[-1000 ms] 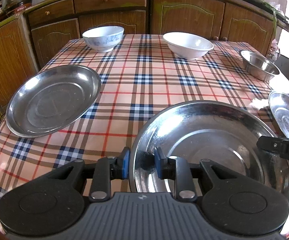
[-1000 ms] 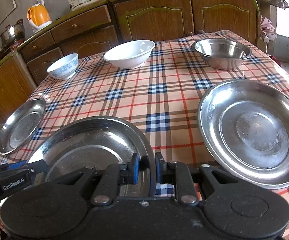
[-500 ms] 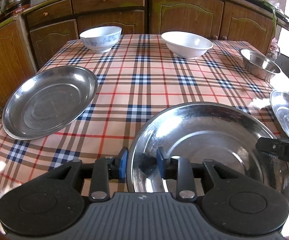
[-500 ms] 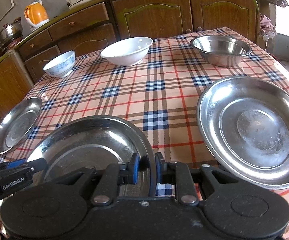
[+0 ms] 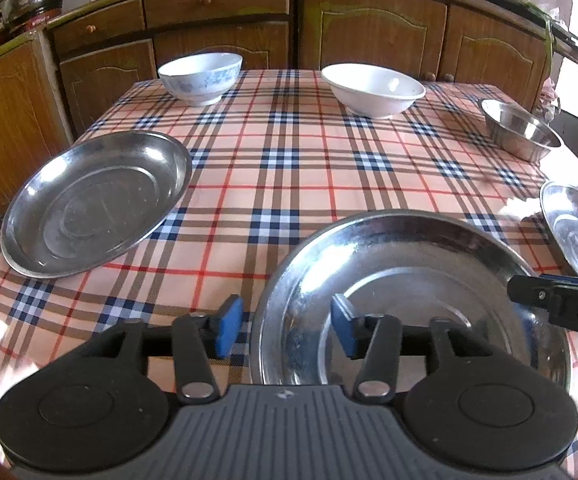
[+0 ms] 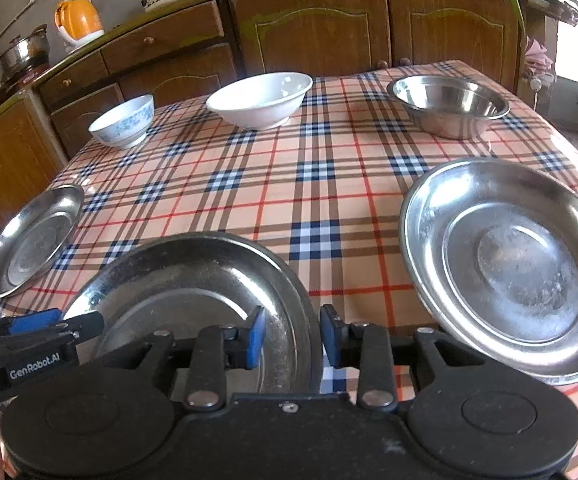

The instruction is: Organize plates and bowls

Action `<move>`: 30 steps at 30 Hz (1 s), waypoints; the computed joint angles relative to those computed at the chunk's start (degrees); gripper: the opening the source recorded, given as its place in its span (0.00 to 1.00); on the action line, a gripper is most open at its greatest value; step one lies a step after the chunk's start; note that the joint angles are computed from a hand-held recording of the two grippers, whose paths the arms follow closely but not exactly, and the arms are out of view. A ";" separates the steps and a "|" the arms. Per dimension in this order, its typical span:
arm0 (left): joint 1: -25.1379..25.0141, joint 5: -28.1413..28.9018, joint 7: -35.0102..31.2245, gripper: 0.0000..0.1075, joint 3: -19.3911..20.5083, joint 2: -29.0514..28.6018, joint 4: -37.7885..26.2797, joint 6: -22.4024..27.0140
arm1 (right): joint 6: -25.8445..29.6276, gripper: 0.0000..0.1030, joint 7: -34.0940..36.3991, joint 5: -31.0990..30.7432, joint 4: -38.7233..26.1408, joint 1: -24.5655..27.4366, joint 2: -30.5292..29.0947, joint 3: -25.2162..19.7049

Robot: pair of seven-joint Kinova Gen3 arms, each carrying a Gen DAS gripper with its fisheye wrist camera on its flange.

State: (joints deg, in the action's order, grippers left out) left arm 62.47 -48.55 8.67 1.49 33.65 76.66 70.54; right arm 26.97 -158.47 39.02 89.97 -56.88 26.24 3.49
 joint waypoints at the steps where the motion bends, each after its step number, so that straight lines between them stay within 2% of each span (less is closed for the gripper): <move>1: 0.13 -0.10 0.23 0.52 -0.11 -0.05 -0.02 0.23 | 0.08 0.38 -0.48 0.33 0.12 -0.34 -0.18 0.34; 4: 0.29 -0.13 0.81 0.56 -0.13 -0.40 -0.11 0.88 | -0.13 0.40 -2.15 1.56 0.79 -0.83 -1.11 0.92; 7: 0.37 -0.23 0.85 0.62 0.09 -0.74 -0.55 1.74 | -0.48 0.53 -3.82 3.33 1.48 -1.31 -2.07 1.25; 9: 0.54 -0.29 0.82 0.63 0.24 -1.05 -1.00 2.45 | -0.38 0.57 -4.93 4.70 1.92 -1.50 -2.81 1.18; 13: 1.10 -0.84 0.87 0.77 0.46 -1.53 -2.22 3.72 | 0.40 0.67 -5.44 5.63 2.13 -0.49 -4.13 -0.41; 21: 1.79 -1.58 0.02 0.89 0.98 -1.73 -4.71 4.78 | 2.08 0.72 -7.89 9.15 3.51 0.59 -6.48 -2.66; 30: 2.70 -1.45 -3.10 0.91 0.54 -0.18 -8.41 3.34 | 4.83 0.73 -11.27 14.23 5.66 2.01 -9.03 -5.36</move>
State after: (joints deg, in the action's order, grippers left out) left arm 65.16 -50.00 5.57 2.02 33.48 68.26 73.88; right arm 31.81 -169.74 53.25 95.64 -54.86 17.20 -1.88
